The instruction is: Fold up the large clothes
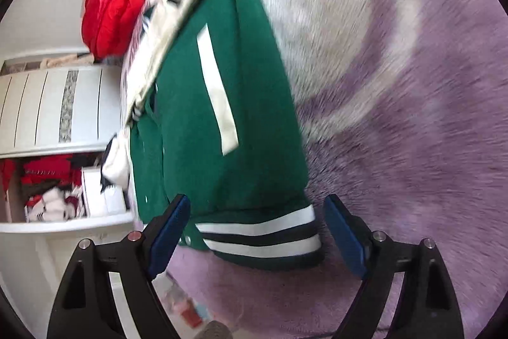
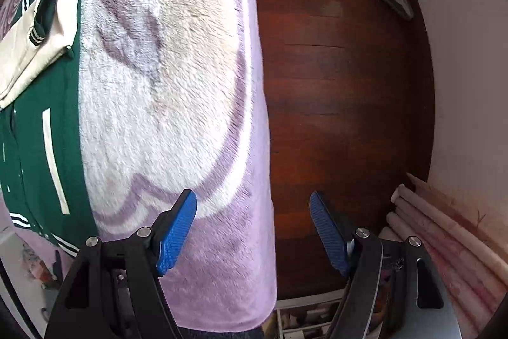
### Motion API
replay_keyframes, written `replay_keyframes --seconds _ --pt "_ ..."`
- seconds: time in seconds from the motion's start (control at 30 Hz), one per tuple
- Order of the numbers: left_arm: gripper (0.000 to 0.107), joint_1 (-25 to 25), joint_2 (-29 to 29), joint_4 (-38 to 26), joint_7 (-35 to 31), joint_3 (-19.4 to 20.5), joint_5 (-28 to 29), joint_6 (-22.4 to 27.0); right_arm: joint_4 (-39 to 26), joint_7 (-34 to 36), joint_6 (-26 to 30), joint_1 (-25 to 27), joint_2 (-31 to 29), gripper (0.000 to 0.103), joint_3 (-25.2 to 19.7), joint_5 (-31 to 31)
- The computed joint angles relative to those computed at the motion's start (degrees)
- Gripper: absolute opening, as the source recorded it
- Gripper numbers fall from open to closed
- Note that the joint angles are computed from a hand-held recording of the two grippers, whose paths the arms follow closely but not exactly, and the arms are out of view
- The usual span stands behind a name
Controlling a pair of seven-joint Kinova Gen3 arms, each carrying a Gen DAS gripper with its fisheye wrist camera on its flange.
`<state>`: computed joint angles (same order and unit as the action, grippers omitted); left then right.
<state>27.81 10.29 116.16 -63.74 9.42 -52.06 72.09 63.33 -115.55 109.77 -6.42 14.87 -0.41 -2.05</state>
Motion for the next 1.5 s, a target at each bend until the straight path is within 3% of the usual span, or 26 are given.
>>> replay_keyframes --seconds 0.1,0.13,0.23,0.5,0.63,0.73,0.8,0.87,0.9,1.0,1.07,1.2,1.37,1.5 --pt "0.092 -2.17 4.35 -0.89 1.78 -2.33 -2.62 -1.51 0.21 -1.27 -1.28 -0.93 0.66 0.075 -0.46 -0.77" --pt "0.102 -1.88 4.92 -1.0 2.72 -2.76 -4.07 -1.64 0.33 -1.69 -1.7 -1.2 0.76 0.075 -0.57 -1.0" --pt "0.103 -1.99 5.86 -1.66 4.82 -3.7 -6.89 -2.34 -0.49 -2.55 -2.17 -1.97 1.54 0.075 -0.74 -0.94" --pt "0.103 -6.09 4.76 -4.9 0.1 -3.79 -1.29 -3.84 -4.36 -4.94 -4.75 -2.49 5.46 0.075 -0.69 -2.03" --pt "0.101 -6.27 1.79 -4.86 3.25 -6.38 -6.39 -4.31 -8.39 -4.63 -5.89 -3.43 8.1 0.075 -0.26 -2.61" --pt "0.101 -7.57 2.92 -3.67 5.51 -6.48 -10.14 -5.25 -7.3 -3.02 -12.55 -0.22 8.63 0.075 -2.92 -7.18" --pt "0.096 -8.0 5.19 -3.58 5.36 -6.63 -11.77 -5.62 -7.58 -2.49 -17.21 4.96 10.37 0.075 -8.23 -11.84" --pt "0.066 -8.78 5.96 -3.76 5.25 -7.18 -12.91 -7.04 -9.13 -1.94 -21.87 9.5 13.92 0.076 -13.54 -16.5" --pt "0.057 -9.11 5.4 -3.73 5.03 -7.26 -12.82 -7.72 -9.11 -1.14 -24.2 11.69 15.78 0.076 -16.2 -18.83" --pt "0.047 -10.44 2.9 -4.09 4.11 -7.78 -14.28 -9.82 -8.56 1.71 -31.19 15.64 21.76 0.081 -21.74 -25.82" --pt "0.043 -11.44 1.69 -4.49 3.19 -7.97 -14.67 -10.33 -9.48 2.42 -33.5 14.35 25.0 0.081 -20.39 -29.58" --pt "0.039 -12.34 0.41 -5.04 3.96 -7.67 -15.57 -10.36 -14.42 2.37 -32.84 9.25 29.91 0.083 -13.05 -37.46" --pt "0.039 -13.53 0.15 -5.94 3.64 -7.63 -16.04 -10.53 -14.34 -0.18 -39.12 9.54 32.61 0.077 -17.37 -41.07" --pt "0.039 -13.75 0.08 -5.69 5.41 -7.64 -16.8 -10.89 -16.2 -3.39 -41.04 6.96 33.54 0.078 -15.36 -44.02"
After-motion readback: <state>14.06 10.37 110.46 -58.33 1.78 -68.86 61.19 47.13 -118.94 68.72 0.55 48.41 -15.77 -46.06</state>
